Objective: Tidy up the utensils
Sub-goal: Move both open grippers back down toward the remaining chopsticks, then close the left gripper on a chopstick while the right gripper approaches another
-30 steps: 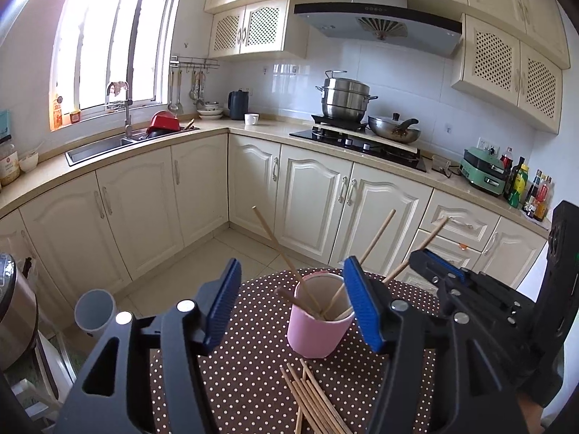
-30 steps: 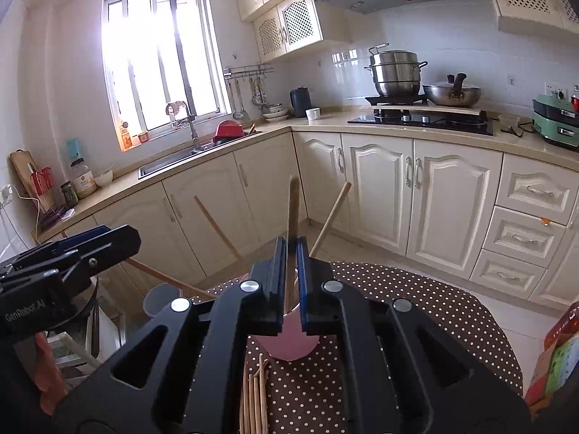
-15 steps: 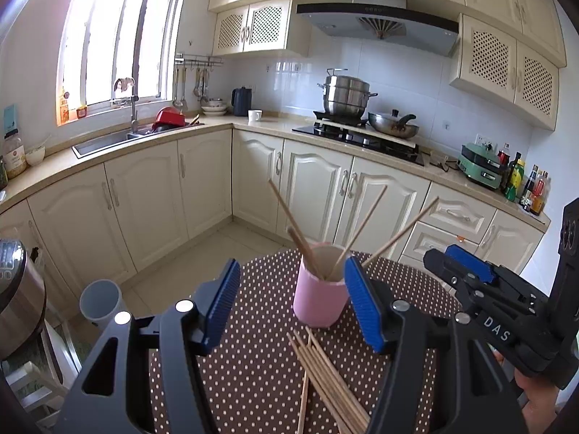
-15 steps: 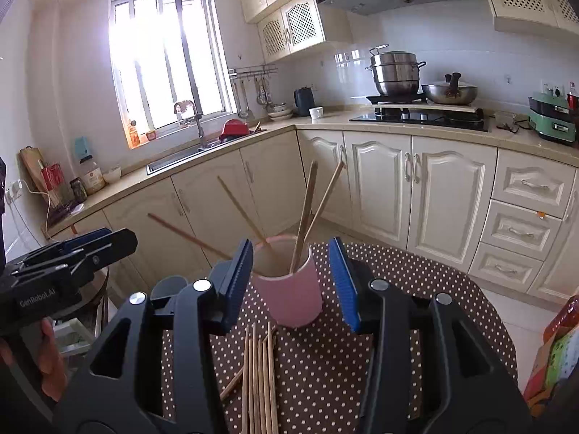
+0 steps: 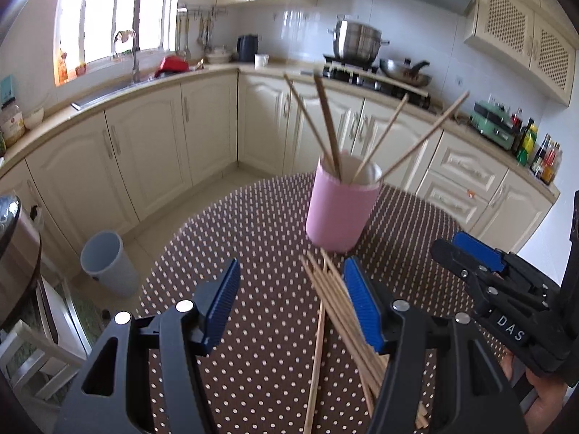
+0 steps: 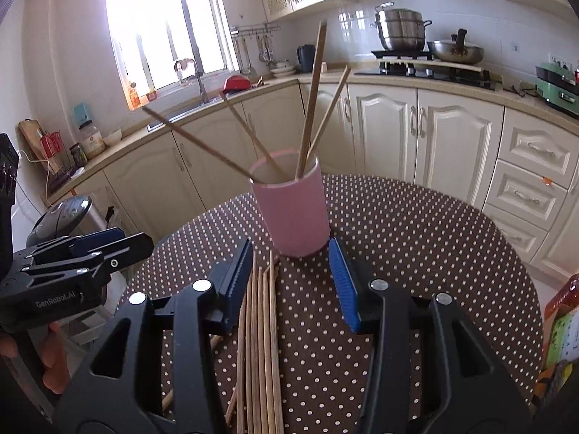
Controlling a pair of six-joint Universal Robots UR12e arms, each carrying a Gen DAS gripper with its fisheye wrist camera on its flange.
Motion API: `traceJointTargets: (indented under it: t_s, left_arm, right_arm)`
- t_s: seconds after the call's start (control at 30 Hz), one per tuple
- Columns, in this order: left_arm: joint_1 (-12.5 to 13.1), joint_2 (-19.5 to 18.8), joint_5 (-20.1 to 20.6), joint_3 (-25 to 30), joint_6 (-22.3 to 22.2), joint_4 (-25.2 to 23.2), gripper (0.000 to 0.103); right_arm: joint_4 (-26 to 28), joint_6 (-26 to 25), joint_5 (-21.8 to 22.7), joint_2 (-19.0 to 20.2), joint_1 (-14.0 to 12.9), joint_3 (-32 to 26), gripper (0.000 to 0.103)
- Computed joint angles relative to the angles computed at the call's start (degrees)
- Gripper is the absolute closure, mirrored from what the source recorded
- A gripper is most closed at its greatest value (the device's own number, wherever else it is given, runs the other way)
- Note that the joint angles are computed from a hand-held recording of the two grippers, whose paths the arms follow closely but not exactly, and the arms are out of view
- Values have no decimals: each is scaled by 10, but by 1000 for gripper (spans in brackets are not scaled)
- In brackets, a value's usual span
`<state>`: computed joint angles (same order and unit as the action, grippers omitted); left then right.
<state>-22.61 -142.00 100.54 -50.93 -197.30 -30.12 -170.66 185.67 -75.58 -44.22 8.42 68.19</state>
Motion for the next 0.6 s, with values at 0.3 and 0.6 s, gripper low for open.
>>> traceJointTargets:
  t_s: [0.3,0.6]
  left_arm:
    - [0,-33,-27,44,9,-86,43]
    - [5,-65,-51,84,4,-129,43]
  right_arm:
    - [97,-35,10,22,5,-32,59]
    - [201,-83,20,54,10,-84,68]
